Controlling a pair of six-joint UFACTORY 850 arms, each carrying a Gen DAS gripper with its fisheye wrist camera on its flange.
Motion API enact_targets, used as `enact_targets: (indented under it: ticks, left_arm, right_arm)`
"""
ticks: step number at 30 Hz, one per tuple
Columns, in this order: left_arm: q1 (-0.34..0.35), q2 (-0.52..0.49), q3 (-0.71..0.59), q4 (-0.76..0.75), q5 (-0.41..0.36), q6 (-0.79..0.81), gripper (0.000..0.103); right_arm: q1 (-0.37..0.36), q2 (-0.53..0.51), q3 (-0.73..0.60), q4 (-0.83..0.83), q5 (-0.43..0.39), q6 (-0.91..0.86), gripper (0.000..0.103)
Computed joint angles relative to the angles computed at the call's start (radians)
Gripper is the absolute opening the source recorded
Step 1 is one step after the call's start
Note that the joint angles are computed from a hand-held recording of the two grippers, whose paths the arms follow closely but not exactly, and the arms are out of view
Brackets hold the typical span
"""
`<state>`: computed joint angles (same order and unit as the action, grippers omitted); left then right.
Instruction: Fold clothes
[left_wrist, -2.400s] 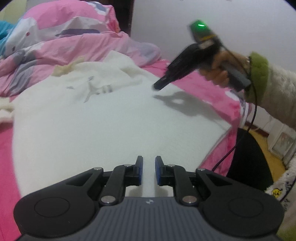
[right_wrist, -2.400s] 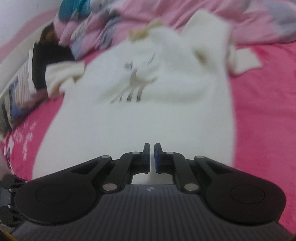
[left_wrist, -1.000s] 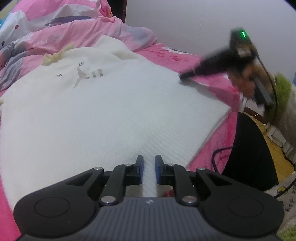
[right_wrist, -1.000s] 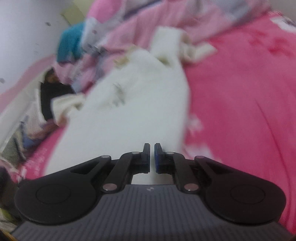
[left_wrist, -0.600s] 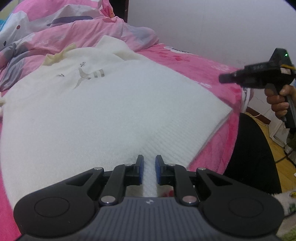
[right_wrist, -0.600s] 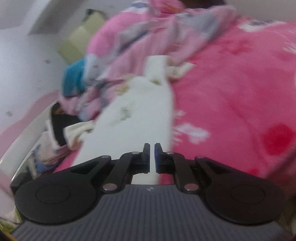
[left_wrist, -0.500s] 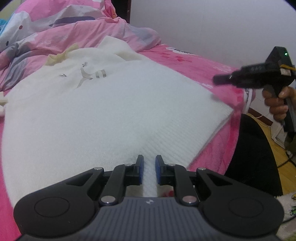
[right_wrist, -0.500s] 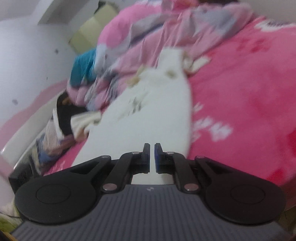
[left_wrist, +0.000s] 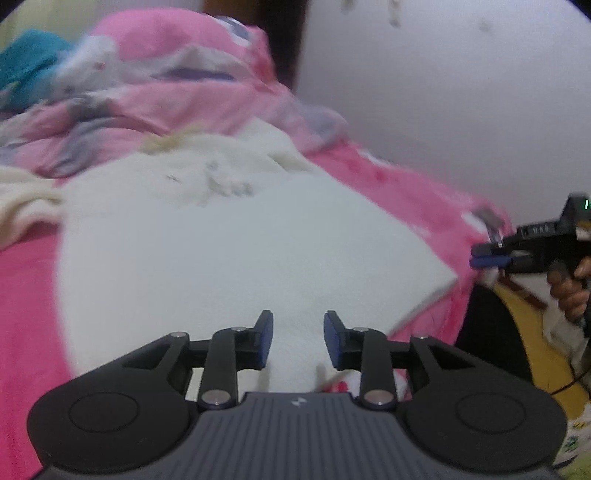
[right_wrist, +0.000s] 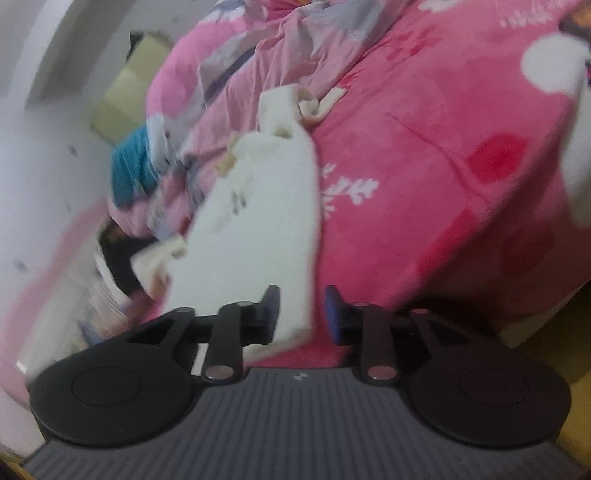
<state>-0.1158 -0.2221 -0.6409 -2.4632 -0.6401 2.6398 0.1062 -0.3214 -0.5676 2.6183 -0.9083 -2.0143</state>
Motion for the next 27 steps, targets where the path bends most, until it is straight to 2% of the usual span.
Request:
enact_targets:
  ticks: [4,6,8,10,15,19,27]
  left_arm:
    - [0.081,0.051,0.049,-0.025,0.007,-0.127,0.038]
    - [0.125,0.058,0.055,-0.011,0.024,-0.227,0.041]
    - [0.171,0.047,0.048,0.068,0.042,-0.377,0.042]
    - [0.206,0.030,0.044,0.147,0.028,-0.495,0.042]
    - [0.262,-0.046,0.007,0.359,-0.054,-0.729,0.044]
    - [0.272,-0.106,-0.019,0.359,-0.101,-0.755,0.044]
    - [0.331,-0.193,-0.062,0.490,-0.254,-0.893,0.040]
  right_arm:
    - [-0.017,-0.077,-0.077,-0.094,-0.032,0.175,0.032]
    - [-0.016,-0.110,-0.111,-0.124,-0.022,0.212,0.033]
    - [-0.016,-0.140,-0.145,-0.158,0.000,0.253,0.034]
    - [-0.017,-0.159,-0.152,-0.168,-0.018,0.275,0.034]
    - [-0.024,-0.141,-0.143,-0.240,-0.009,0.290,0.034]
    - [-0.028,-0.153,-0.183,-0.323,0.031,0.350,0.034]
    - [-0.062,-0.218,-0.258,-0.488,-0.022,0.500,0.033]
